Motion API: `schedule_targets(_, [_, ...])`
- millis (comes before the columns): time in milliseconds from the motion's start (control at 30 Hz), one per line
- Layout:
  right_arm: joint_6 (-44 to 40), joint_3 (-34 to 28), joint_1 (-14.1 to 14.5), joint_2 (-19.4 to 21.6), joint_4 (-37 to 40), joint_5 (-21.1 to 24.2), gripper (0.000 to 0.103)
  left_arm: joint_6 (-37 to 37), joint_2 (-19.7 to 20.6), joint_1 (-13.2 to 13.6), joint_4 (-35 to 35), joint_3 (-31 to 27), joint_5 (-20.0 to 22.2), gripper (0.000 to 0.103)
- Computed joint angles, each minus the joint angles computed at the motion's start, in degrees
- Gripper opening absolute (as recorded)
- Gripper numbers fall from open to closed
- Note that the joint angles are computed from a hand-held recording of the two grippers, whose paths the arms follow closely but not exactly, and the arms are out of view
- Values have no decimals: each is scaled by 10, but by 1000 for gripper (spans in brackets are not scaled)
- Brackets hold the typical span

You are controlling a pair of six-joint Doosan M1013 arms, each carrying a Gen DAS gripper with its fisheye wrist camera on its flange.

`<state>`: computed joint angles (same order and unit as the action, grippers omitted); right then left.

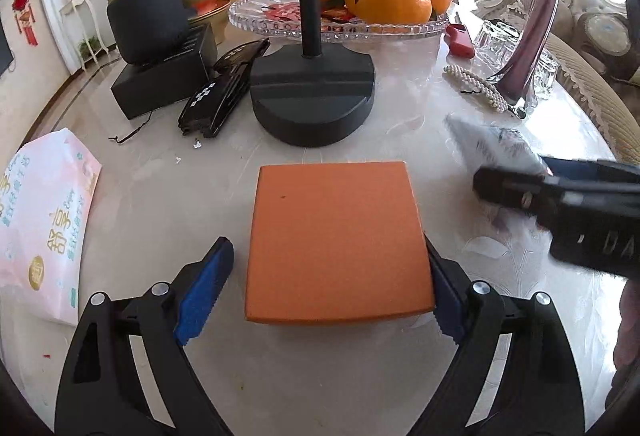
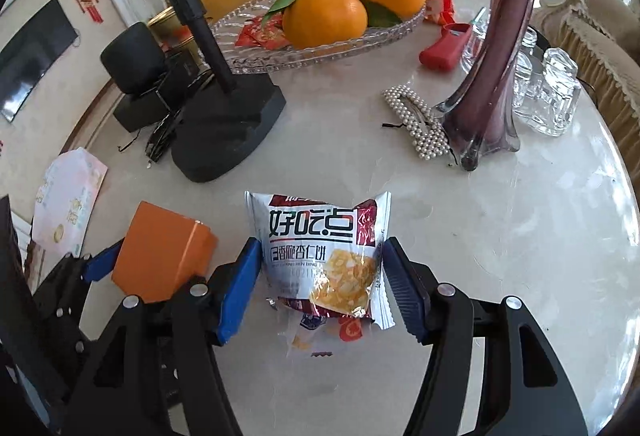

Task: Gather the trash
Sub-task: 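Grasp the orange square box with the left tool while the right tool grasps the snack bag, then lower both tools over the wastebasket and open them to drop box and bag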

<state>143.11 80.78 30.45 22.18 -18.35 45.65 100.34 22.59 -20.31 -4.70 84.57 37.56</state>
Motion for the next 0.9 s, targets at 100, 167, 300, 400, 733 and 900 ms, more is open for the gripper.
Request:
schedule_targets(100, [-18, -4, -1, 6, 15, 8, 66, 3, -2, 2, -3, 2, -7, 73])
schedule_targets(167, [2, -4, 7, 10, -25, 10, 65, 17, -2, 7, -24, 2, -10, 70])
schedule_targets(300, [40, 8, 13, 5, -51, -7, 43, 33, -1, 11, -43, 1, -10, 70])
schedule_targets(400, [82, 20, 26, -6, -101, -8, 41, 32, -4, 9, -33, 4, -18, 70])
schedule_targets(733, [238, 97, 111, -92, -255, 28, 39, 189, -134, 28, -168, 126, -42, 70])
schedule_targets(900, [316, 133, 189, -125, -325, 61, 39, 302, -232, 62, -256, 217, -26, 70])
